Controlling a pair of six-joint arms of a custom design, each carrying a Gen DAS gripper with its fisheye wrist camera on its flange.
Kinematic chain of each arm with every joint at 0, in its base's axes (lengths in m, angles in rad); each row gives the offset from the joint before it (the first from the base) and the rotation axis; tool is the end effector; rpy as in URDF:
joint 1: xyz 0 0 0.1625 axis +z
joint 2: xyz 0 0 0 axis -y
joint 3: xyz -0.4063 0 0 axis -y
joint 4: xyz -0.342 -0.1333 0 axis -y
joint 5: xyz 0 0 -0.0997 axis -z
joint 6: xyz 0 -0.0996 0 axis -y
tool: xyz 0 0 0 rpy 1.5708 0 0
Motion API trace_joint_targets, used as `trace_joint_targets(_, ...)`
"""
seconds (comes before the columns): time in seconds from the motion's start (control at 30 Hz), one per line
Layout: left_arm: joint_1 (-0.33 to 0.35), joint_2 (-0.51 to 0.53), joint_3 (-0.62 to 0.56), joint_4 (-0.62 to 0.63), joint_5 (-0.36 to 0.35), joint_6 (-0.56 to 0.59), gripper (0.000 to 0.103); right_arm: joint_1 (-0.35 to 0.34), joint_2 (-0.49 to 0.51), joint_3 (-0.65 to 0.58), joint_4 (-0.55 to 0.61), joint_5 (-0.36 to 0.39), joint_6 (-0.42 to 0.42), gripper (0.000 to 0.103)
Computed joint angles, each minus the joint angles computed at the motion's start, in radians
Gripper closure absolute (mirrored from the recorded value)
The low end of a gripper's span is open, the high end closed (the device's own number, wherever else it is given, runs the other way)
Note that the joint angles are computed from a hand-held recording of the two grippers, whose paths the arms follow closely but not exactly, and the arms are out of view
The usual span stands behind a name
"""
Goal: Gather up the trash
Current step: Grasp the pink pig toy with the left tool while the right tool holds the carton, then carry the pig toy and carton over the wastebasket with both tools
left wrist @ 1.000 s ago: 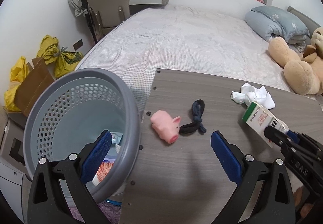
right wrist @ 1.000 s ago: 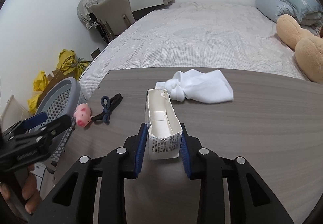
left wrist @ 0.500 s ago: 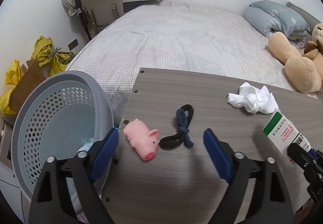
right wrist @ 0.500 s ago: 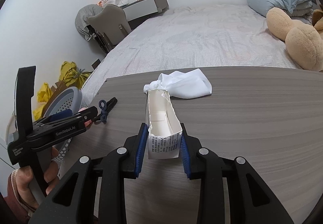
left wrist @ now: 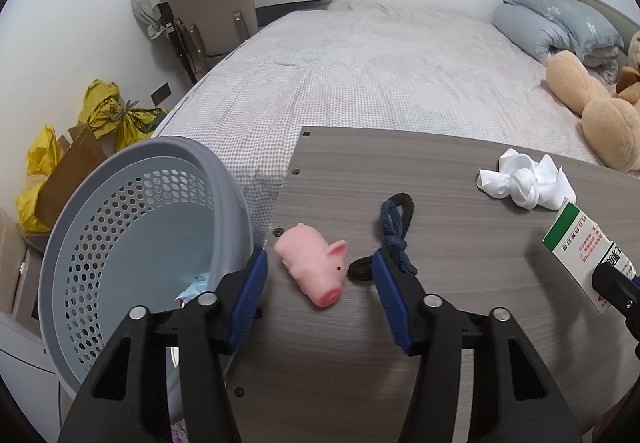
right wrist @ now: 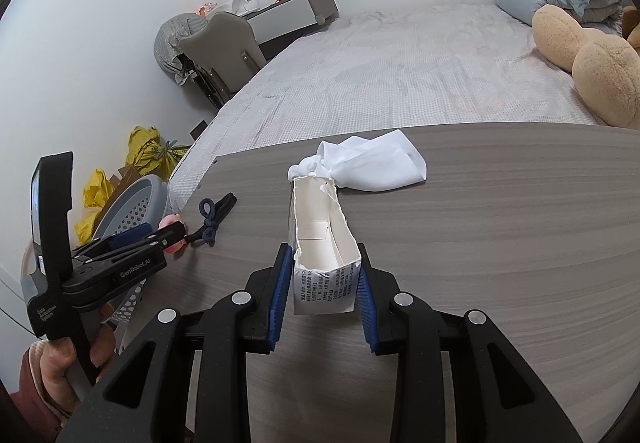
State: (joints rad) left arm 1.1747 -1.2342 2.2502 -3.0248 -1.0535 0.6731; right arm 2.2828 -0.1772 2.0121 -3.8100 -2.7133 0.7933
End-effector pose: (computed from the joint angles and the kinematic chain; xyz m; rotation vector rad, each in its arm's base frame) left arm -0.0019 -0.4776 0.2192 1.1631 2.2573 -0.4662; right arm 0.3058 -0.2890 -0.0948 -0.3823 -2.2058 1.3072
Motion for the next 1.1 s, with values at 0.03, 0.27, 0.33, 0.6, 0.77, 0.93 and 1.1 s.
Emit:
trace_joint_targets(0.03, 0.0, 0.004, -0.001, 0.007, 0.001, -0.002, 0.056, 0.0, 0.0, 0.001, -0.004, 0.0, 0.0, 0.073)
trace_joint_targets(0.27, -0.007, 0.031, -0.001, -0.055, 0.009, 0.004, 0.07, -0.001, 0.004, 0.007, -0.03, 0.004, -0.009, 0.073)
trace_joint_targets(0.33, -0.006, 0.034, -0.001, -0.062, 0.009, 0.009, 0.071, -0.002, 0.007, 0.003, -0.037, 0.008, -0.018, 0.073)
trace_joint_targets(0.6, -0.002, 0.027, -0.006, -0.045, 0.009, 0.005, 0.073, -0.001, 0.012, 0.004, -0.056, 0.007, -0.026, 0.073)
trace_joint_targets(0.77, 0.003, 0.006, -0.019, 0.008, -0.016, -0.019, 0.073, 0.002, 0.011, -0.001, -0.051, 0.005, -0.03, 0.073)
trace_joint_targets(0.93, -0.008, -0.032, -0.009, 0.034, -0.041, -0.021, 0.073, 0.008, 0.003, 0.002, -0.035, 0.001, -0.018, 0.073)
trace_joint_targets(1.1, -0.013, -0.085, -0.009, 0.064, -0.071, -0.021, 0.073, 0.032, -0.015, -0.004, 0.036, -0.022, 0.015, 0.073)
